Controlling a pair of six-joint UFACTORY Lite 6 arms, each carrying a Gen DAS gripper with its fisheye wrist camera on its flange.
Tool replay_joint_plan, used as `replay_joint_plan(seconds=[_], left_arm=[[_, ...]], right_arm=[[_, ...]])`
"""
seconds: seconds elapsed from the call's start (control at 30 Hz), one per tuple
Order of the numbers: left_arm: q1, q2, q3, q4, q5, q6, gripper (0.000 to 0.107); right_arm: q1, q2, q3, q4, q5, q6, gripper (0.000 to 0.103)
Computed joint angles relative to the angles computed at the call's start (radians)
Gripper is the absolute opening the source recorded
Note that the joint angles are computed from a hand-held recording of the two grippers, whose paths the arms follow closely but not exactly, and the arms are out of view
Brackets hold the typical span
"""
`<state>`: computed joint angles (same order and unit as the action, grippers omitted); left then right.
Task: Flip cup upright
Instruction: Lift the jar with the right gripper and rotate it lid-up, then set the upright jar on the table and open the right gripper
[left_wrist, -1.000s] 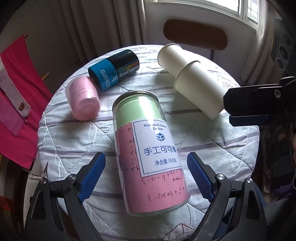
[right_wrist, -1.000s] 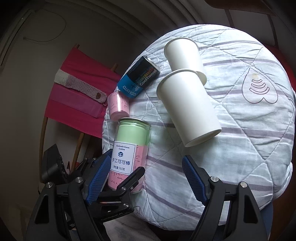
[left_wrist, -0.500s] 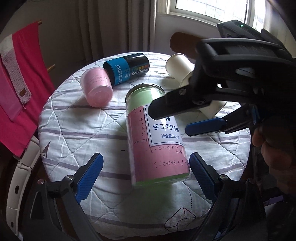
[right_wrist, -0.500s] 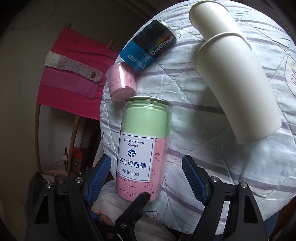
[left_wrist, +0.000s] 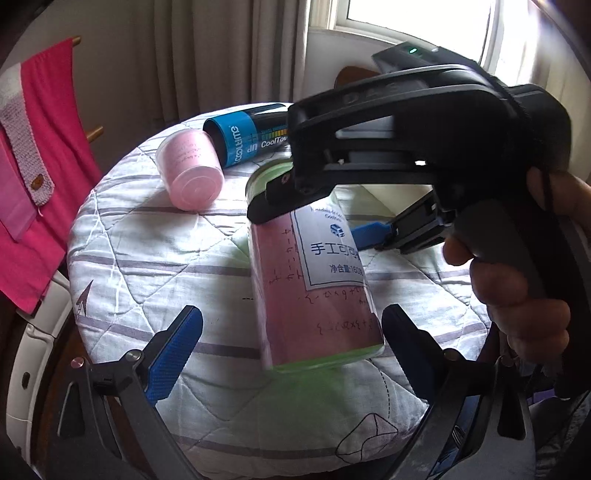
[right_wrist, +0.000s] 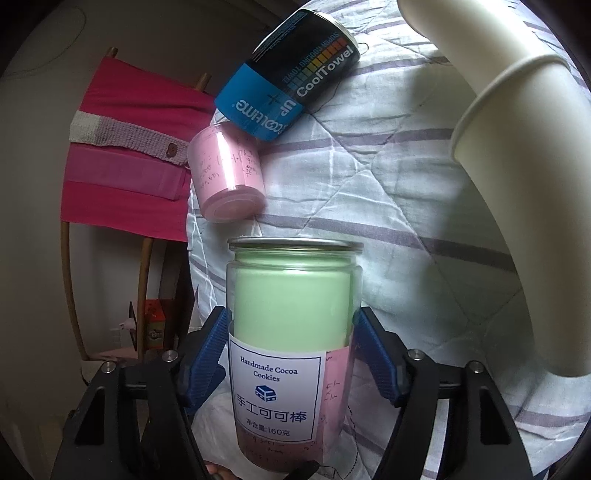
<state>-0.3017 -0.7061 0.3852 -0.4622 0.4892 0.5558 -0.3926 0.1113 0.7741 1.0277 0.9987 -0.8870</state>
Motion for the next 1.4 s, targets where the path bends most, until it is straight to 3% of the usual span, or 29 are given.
replay_joint_plan(seconds=[0.2,0.33,0.5,0.63,0.8,1.1,1.27,1.33,1.4], left_arm=[[0.014,0.071,-0.005,-0.072,-0.093,0.034,0.099],[0.019,0.122,0.001,-0.189,-0.146,0.094,0.099],[0.009,0.142,-0.002,-0.314,-0.163,0.194,0.099],[0.009,0.167,-0.007,-0.346,-0.171,0.21,0.099],[0.03,0.118,-0.055,-0.308,-0.169,0.163,0.099],[0.076,-0.041,-0.139,-0.241,-0.094,0.105,0.099],[0.041,-0.093,-0.16,-0.161,-0.084,0.001,0.099],[0.039,-0.119,-0.164,-0.147,-0.071,-0.018,0.099],[0.035,-0.113,-0.153,-0.143,-0.072,-0.023,0.099]], right_arm=[[-0.015,-0.135,-0.038,0.074,-0.038,-0.158,0.071],[0.021,-0.253,-0.085,0.141,-0.163,-0.264,0.071],[0.102,-0.377,-0.158,0.274,-0.399,-0.45,0.071],[0.07,-0.371,-0.182,0.374,-0.411,-0.607,0.071],[0.118,-0.486,-0.297,0.555,-0.494,-0.86,0.071],[0.025,-0.72,-0.501,0.616,-0.407,-1.012,0.071],[-0.025,-0.829,-0.557,0.515,-0.362,-0.934,0.072],[-0.036,-0.837,-0.555,0.472,-0.352,-0.888,0.081],[-0.085,-0.814,-0.538,0.426,-0.294,-0.858,0.081]])
